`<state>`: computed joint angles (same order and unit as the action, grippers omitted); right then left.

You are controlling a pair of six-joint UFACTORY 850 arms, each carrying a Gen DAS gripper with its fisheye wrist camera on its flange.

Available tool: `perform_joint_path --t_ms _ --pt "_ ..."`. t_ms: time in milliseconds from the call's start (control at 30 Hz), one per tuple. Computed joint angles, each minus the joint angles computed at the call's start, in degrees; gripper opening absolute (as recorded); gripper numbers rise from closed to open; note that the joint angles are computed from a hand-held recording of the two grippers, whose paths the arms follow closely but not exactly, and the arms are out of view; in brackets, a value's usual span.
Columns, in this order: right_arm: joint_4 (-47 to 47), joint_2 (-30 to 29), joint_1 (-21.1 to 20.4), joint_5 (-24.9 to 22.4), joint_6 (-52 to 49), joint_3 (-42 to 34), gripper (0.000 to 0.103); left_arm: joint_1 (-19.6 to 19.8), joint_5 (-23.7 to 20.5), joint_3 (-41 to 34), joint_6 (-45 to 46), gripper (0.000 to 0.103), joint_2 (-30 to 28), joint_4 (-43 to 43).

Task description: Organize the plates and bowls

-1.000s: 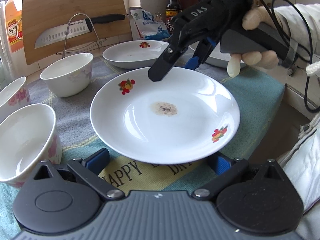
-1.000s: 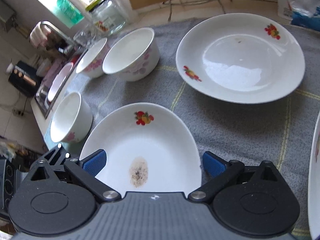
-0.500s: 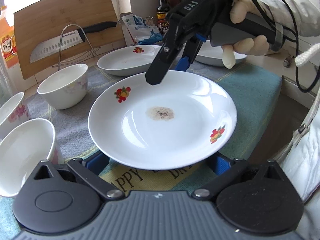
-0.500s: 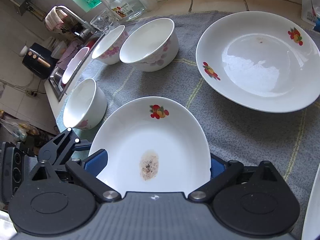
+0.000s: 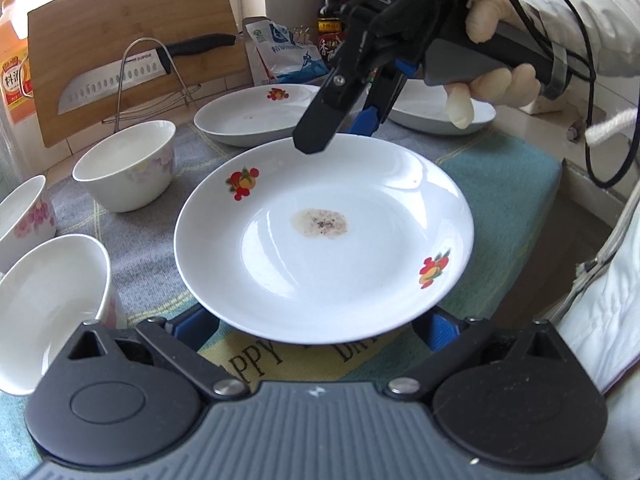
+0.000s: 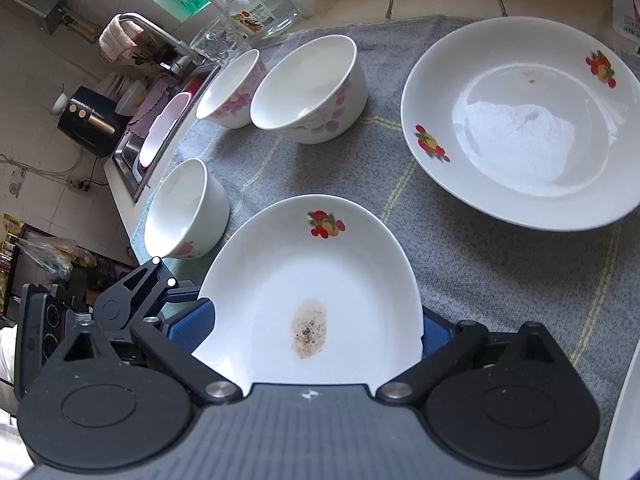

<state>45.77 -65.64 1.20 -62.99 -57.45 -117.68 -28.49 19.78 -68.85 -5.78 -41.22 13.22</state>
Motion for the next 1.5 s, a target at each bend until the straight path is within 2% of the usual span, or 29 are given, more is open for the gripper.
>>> perform_joint_path --t_ms 100,300,467,733,967,1267,1500 --pt "0.4 0.4 -0.2 0.3 -0.3 0.3 0.103 -0.3 -0.1 0.0 2.0 0.101 0.4 -1.6" --pt "1.6 2.0 -1.1 1.3 -1.7 2.1 0.103 -0.6 -1.2 -1.2 0.7 0.101 0.9 0.4" --pt "2.9 3.7 -2.3 2.6 -2.8 4.0 0.103 -0.8 -2.8 -3.9 -1.7 0.101 0.4 4.2" --pt "4.6 4.6 -5.1 3.5 -4.2 4.1 0.103 -1.7 -6.3 -11.3 -10.7 0.101 -3.0 14.7" --pt "6.0 5.6 -8.4 5.7 -4.8 5.0 0.103 -2.4 -6.7 -19.2 -24.7 0.101 -7.3 32.0" --pt "7.5 6.1 -12.4 8.2 -4.6 5.8 0.103 -3.3 -5.8 -32.4 -53.6 0.101 -15.1 64.4" --pt "8.2 5.2 -14.9 9.0 -3.7 5.1 0.103 -3.9 -3.4 -42.4 -73.2 0.101 -21.1 85.1"
